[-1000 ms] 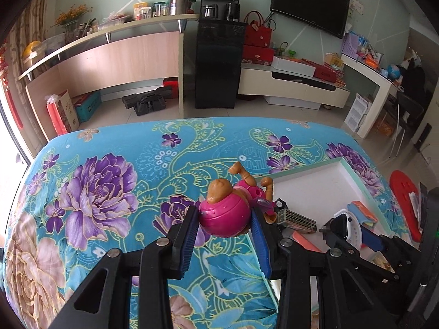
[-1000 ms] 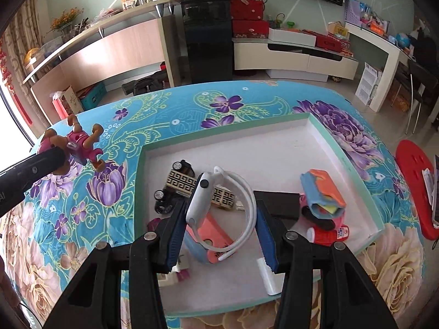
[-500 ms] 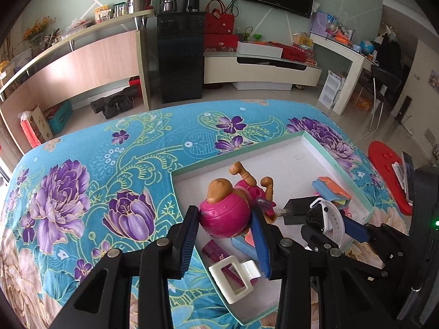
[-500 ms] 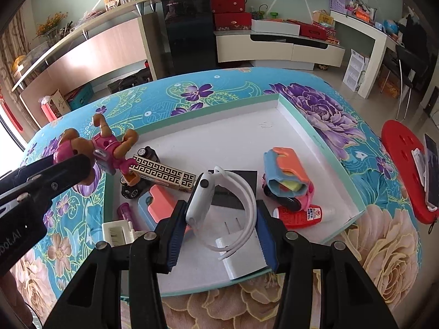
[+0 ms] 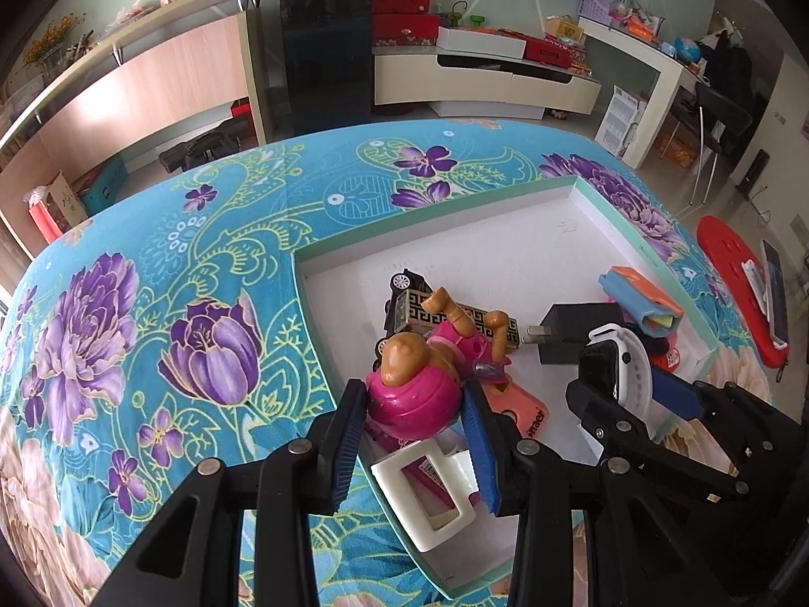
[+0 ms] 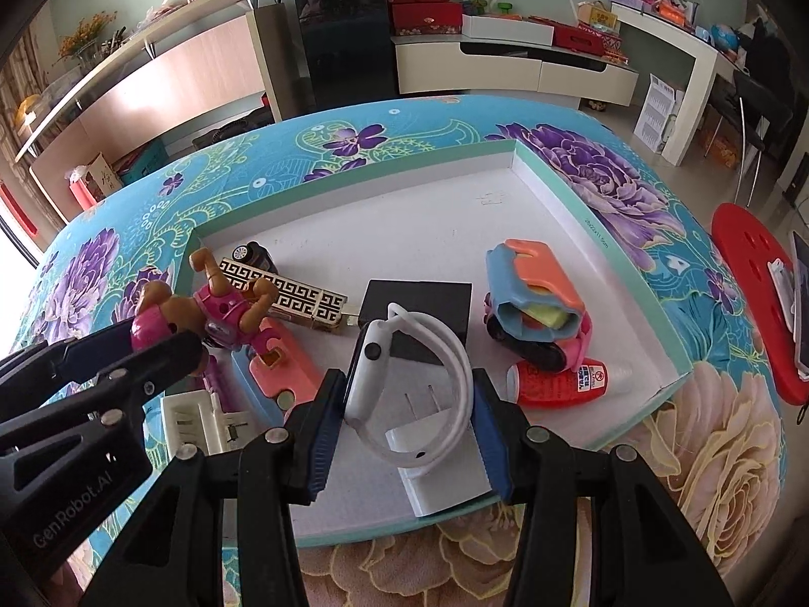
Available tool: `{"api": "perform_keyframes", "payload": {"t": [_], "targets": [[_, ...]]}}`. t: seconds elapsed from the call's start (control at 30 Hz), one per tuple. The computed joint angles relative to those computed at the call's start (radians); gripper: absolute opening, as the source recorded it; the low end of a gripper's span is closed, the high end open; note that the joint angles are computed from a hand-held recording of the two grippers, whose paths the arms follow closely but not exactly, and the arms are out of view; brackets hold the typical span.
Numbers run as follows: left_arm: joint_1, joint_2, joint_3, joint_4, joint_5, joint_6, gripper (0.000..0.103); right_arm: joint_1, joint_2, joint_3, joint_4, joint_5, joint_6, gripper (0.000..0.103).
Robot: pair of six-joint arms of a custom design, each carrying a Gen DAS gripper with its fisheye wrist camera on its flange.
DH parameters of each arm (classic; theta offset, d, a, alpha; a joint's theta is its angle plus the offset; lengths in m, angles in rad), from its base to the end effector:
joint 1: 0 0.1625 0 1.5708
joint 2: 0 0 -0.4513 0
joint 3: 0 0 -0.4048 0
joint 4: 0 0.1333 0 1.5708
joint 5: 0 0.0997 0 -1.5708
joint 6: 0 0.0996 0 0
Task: Organize rigid objects
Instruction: 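Release the doll into the tray with the left tool while the right releases the band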
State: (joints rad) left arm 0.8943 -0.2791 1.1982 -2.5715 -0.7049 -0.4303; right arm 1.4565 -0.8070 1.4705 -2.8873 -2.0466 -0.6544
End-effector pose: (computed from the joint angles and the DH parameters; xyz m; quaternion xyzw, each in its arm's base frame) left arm -0.3277 -0.7423 -0.0912 0.0944 0.9022 -0.2518 0.3372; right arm 0.0000 -0.7691 0.2294 0.1727 -0.9073 0.2053 0.3238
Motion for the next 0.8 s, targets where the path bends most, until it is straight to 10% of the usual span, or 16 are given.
{"api": "perform_keyframes", "payload": {"t": [0.8], "targets": [[-0.019, -0.093, 0.156, -0.003, 0.036, -0.128, 0.077, 0.013, -0.003, 0.039, -0.05, -0.043, -0.045, 0.069]]}}
